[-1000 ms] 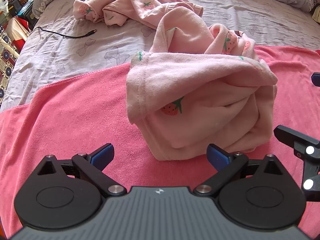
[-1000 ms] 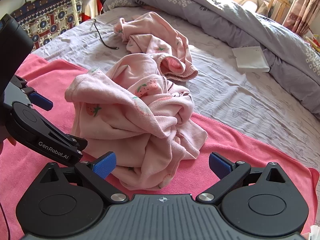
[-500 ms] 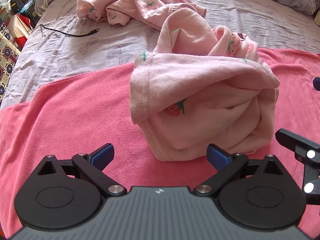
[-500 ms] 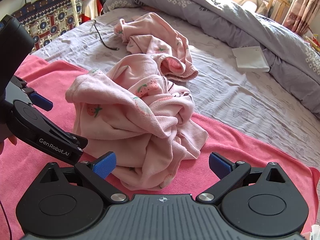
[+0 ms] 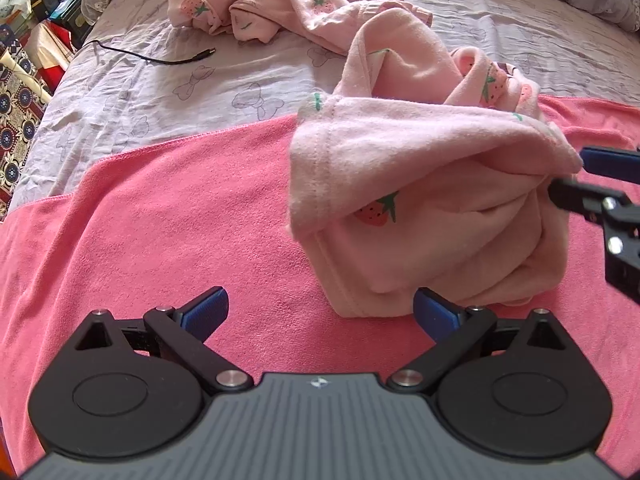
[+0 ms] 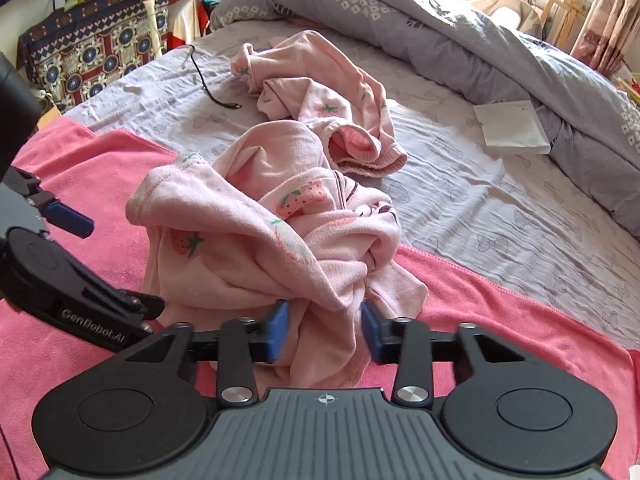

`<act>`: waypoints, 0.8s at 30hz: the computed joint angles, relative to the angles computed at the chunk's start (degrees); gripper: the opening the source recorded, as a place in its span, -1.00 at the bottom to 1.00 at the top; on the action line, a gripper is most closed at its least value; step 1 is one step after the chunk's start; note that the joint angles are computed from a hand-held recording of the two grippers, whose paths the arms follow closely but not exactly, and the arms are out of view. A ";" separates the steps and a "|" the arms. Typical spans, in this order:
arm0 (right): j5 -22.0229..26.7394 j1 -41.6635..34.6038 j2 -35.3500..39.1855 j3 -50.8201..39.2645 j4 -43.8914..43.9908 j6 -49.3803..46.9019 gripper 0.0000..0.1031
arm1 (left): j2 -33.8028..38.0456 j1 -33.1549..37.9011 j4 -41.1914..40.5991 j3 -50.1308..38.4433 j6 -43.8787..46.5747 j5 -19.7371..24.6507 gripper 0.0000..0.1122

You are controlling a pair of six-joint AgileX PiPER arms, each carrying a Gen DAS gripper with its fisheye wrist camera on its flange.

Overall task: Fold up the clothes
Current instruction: 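Close the right tool on the pink top and lift it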

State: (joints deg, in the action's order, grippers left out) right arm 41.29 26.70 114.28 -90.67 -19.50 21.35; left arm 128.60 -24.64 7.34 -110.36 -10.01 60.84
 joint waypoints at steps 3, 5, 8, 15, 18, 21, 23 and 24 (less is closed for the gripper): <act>2.60 1.23 6.20 -7.12 -2.41 -1.33 -0.35 | -0.76 0.71 0.70 1.59 -0.66 0.20 0.79; 4.46 1.65 9.56 -11.20 -1.86 -2.88 -0.42 | -1.63 1.15 1.48 3.13 -1.15 -0.14 0.79; 4.56 1.71 8.91 -11.69 0.30 -2.87 -0.70 | -3.43 1.94 2.61 6.22 -2.02 -1.39 0.79; 0.37 1.17 -3.11 -2.01 19.06 -18.16 -0.79 | -9.29 3.81 5.19 15.81 -3.51 -5.14 0.78; 2.78 0.51 -7.73 1.20 33.37 -28.92 -0.79 | -11.94 3.55 7.01 20.03 -2.77 -7.58 0.78; 5.45 0.32 -11.18 4.41 40.63 -34.16 -0.78 | -13.79 2.06 9.25 23.29 -1.87 -9.70 0.78; 6.09 0.61 -12.99 6.81 40.28 -32.95 -0.66 | -14.29 0.82 10.47 24.84 -1.58 -11.10 0.78; 6.11 0.65 -13.81 8.11 39.52 -31.46 -0.62 | -14.29 0.20 10.85 25.43 -1.53 -11.83 0.78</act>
State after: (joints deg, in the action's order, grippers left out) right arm 47.40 27.34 100.47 -82.56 20.03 -10.12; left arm 114.31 -24.44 18.19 -84.93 -11.54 49.01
